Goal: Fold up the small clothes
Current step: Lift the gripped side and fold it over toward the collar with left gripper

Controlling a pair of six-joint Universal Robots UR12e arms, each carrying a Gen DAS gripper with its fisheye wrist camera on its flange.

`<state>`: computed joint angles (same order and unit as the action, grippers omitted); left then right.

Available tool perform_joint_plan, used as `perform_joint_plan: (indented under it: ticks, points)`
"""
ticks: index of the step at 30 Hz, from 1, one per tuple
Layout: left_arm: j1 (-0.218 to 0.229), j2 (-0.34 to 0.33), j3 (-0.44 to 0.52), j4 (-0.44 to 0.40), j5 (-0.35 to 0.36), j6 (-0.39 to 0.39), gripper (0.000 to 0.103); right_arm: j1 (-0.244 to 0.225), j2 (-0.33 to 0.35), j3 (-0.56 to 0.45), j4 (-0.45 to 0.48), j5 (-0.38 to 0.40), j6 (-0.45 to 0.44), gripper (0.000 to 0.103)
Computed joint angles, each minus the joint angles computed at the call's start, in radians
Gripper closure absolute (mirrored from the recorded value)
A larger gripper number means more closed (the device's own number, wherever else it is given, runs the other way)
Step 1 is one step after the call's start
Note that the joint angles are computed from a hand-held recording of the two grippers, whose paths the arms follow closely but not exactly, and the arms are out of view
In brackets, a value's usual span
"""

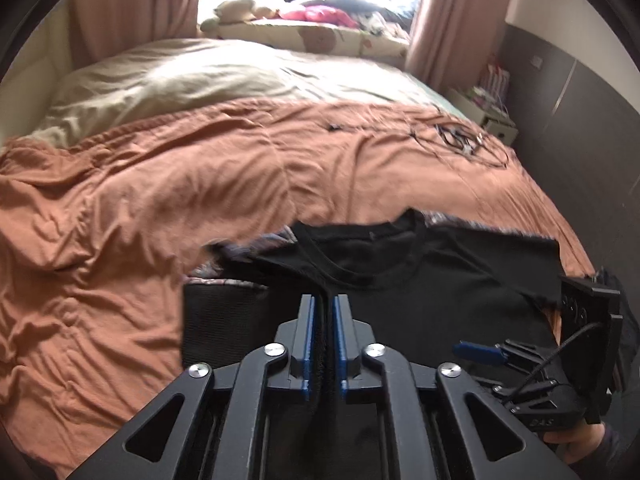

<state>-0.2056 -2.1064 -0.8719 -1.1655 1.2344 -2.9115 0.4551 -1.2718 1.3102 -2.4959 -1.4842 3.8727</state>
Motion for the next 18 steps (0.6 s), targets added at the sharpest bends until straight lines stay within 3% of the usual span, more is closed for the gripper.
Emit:
perform_joint_plan:
  ticks: [2, 4, 15, 18]
  points:
    - [-0.007, 0.000, -0.002, -0.005, -0.001, 0.010, 0.062, -0.005, -0.001, 0.005, -0.007, 0.009, 0.014, 0.041]
    - [-0.007, 0.006, -0.018, 0.022, 0.013, 0.009, 0.050, -0.006, 0.002, 0.004, -0.010, 0.008, 0.020, 0.041]
    - [0.050, 0.021, -0.094, 0.059, 0.040, -0.043, 0.050, -0.005, 0.067, -0.047, 0.026, 0.026, 0.037, 0.041]
    - [0.063, 0.023, -0.121, 0.072, 0.049, -0.039, 0.055, 0.000, 0.088, -0.072, 0.052, 0.002, 0.027, 0.041]
